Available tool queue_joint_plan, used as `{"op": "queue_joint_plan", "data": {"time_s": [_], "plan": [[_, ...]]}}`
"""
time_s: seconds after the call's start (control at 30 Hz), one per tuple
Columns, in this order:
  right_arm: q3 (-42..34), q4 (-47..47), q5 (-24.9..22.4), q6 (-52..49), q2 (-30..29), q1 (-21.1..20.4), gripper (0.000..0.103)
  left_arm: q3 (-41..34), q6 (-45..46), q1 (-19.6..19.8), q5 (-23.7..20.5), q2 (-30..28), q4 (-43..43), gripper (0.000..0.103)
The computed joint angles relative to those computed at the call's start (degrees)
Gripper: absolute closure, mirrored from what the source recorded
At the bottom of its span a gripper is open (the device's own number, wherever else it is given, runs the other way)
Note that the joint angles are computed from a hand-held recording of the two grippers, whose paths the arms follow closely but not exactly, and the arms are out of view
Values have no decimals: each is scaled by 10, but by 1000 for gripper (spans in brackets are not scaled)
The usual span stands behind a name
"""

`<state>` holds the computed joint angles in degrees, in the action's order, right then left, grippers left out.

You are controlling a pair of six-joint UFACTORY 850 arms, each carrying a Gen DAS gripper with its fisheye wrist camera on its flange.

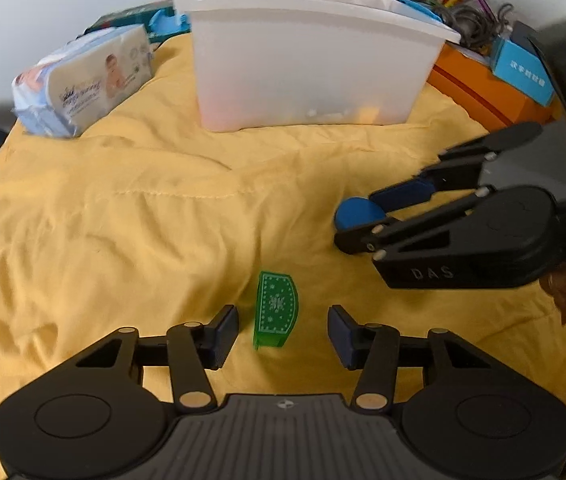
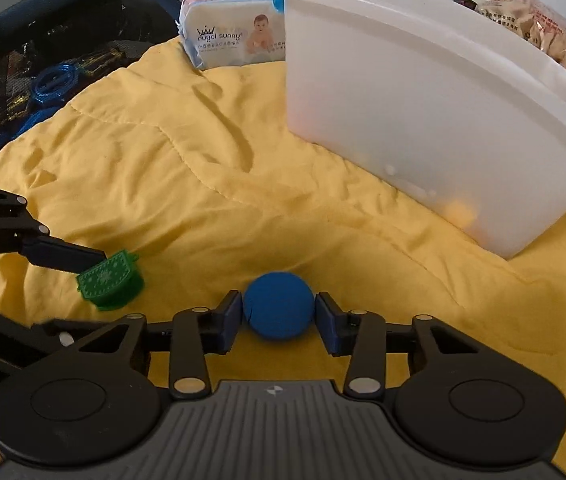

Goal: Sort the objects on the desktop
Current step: 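Grasp the green patterned piece with the left tool while the right tool grasps the blue disc, then carry both pieces over the white bin and open both tools to drop them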

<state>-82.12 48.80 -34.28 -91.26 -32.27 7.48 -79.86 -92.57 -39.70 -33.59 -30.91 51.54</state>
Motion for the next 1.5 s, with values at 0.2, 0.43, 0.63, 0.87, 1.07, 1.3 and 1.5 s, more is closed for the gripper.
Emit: {"op": "queue_joint_plan", "data": {"time_s": [0.2,0.43,0.63,0.87,1.07,1.3,1.5], "plan": [[6,-12,-12,-3,13,-9,61,-4,6,4,0,-5,10,72],[6,-25,-17,21,20,-39,61,5,-1,12,25,4,8,80],[-15,-23,-35,54,11,-58,61,-10,-28,15,44,15,43,80],[-54,65,-54,-14,12,-67,61,-91,-24,24,21,-6,117,80],[-108,176,-68,-87,4,-69,61,-172,8,50,-8,-34,158,80],[-210,223,-34,-70,-60,-50,61,-284,95,87,-16,-97,137,80],[-293,147,-16,38,-127,-34,60,-354,198,116,-5,-155,14,80]]}}
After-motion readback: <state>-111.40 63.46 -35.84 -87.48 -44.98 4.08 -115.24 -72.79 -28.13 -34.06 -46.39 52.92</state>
